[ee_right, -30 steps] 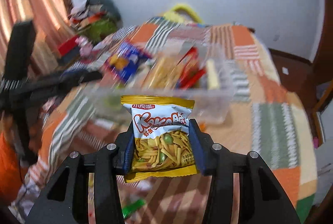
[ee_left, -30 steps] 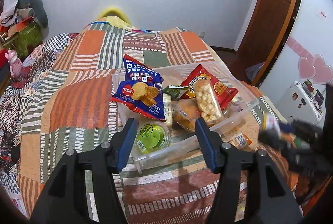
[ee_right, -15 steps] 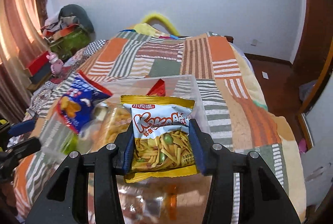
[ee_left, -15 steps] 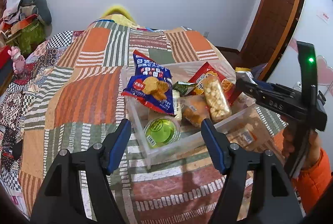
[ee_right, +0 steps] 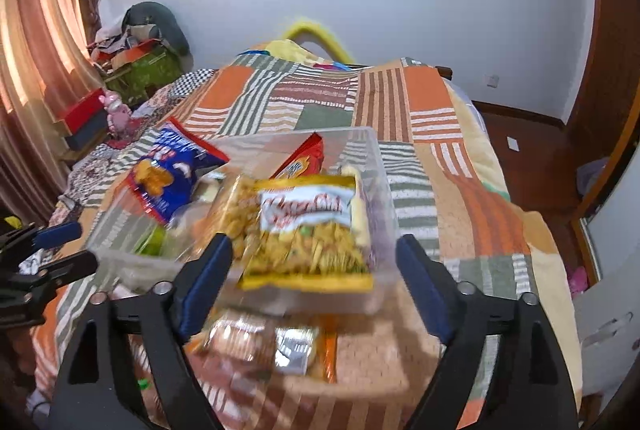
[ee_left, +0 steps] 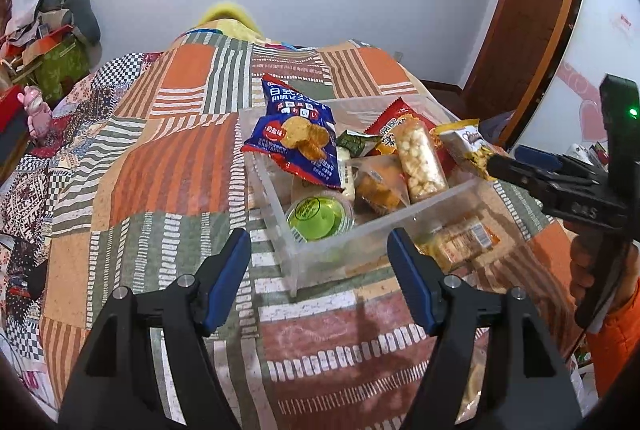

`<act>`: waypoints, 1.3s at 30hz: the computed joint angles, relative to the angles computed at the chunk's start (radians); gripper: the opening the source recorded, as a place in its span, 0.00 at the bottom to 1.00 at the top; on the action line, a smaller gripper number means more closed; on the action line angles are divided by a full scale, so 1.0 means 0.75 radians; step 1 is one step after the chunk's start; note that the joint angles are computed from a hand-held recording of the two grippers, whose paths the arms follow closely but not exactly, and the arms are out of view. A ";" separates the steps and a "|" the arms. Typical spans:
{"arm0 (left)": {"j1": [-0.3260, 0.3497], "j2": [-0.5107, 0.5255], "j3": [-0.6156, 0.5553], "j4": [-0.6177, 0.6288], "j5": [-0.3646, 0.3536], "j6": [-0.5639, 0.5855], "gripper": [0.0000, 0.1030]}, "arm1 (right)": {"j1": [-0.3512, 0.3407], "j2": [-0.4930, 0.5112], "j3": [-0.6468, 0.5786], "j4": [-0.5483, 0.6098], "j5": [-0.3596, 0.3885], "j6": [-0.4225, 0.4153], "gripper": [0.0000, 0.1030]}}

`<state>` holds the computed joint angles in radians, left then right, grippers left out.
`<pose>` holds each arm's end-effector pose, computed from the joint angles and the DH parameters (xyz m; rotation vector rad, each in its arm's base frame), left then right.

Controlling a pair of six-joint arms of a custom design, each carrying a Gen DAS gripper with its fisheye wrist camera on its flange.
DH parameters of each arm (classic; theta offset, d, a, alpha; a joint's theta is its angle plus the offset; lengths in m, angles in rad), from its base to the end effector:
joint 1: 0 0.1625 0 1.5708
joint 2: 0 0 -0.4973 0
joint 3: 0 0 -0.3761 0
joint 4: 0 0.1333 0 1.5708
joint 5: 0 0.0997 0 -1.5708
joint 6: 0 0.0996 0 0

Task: Organize snacks
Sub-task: 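Grasp the green-zip biscuit bag with the left tool while the right tool grasps the wrapped biscuit roll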

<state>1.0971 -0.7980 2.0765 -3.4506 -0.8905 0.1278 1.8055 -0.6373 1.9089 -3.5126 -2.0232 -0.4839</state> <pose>-0.0909 -0.6069 0.1510 0.4655 2.4016 -0.8908 0.2371 -0.6058 0.0907 0.6931 -2.4164 0.7942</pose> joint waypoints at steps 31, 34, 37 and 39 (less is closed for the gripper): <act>-0.067 -0.032 0.157 0.062 -0.051 -0.095 0.81 | -0.029 0.043 0.042 0.221 -0.041 0.077 0.74; -0.102 -0.025 0.181 0.047 -0.051 -0.094 0.87 | -0.028 0.008 0.097 0.154 -0.023 0.089 0.74; -0.130 -0.016 0.196 0.059 -0.067 -0.101 0.90 | -0.017 -0.025 0.158 0.071 -0.027 0.077 0.74; -0.143 -0.010 0.198 0.091 -0.093 -0.121 0.91 | -0.013 -0.048 0.194 0.030 -0.022 0.070 0.74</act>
<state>0.9902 -0.8052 2.2247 -3.3825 -0.9599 0.0371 1.7959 -0.6731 2.0540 -3.4899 -2.0399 -0.4314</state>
